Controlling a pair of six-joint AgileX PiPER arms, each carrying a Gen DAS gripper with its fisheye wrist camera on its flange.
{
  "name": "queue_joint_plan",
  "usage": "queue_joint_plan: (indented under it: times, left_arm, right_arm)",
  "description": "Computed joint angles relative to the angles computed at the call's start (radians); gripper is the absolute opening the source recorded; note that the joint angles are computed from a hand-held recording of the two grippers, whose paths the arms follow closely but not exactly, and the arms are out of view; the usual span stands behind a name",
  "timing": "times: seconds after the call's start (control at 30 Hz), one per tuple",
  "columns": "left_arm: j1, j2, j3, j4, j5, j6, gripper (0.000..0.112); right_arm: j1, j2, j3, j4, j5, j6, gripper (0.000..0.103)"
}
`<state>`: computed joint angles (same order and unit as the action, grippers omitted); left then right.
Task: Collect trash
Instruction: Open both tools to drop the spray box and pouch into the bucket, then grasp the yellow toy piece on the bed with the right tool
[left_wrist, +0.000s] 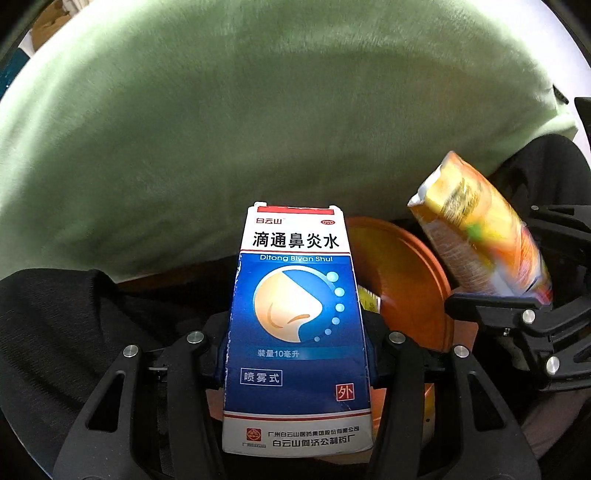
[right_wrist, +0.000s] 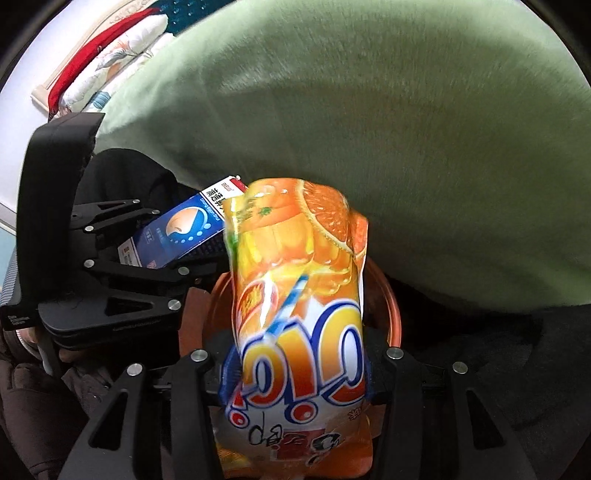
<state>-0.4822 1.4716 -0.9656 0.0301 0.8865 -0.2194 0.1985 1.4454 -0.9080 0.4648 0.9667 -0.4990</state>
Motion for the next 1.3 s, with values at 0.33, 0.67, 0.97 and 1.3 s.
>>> queue_joint_plan:
  times: [0.33, 0.67, 0.97, 1.3]
  left_arm:
    - [0.076, -0.022, 0.008, -0.044, 0.012, 0.043, 0.082]
    - [0.047, -0.206, 0.004, 0.016, 0.009, 0.011, 0.082]
    - [0.133, -0.222, -0.076, -0.014, -0.003, 0.034, 0.082]
    - [0.217, -0.220, -0.058, -0.072, -0.050, 0.064, 0.082]
  right_arm:
    - [-0.050, -0.045, 0.016, -0.051, 0.024, -0.027, 0.071]
    - [-0.232, -0.118, -0.239, 0.130, 0.186, -0.162, 0.071]
    - [-0.209, 0.162, -0.623, 0.118, 0.036, 0.054, 0.071]
    - [-0.110, 0.556, -1.203, -0.078, 0.102, 0.364, 0.071]
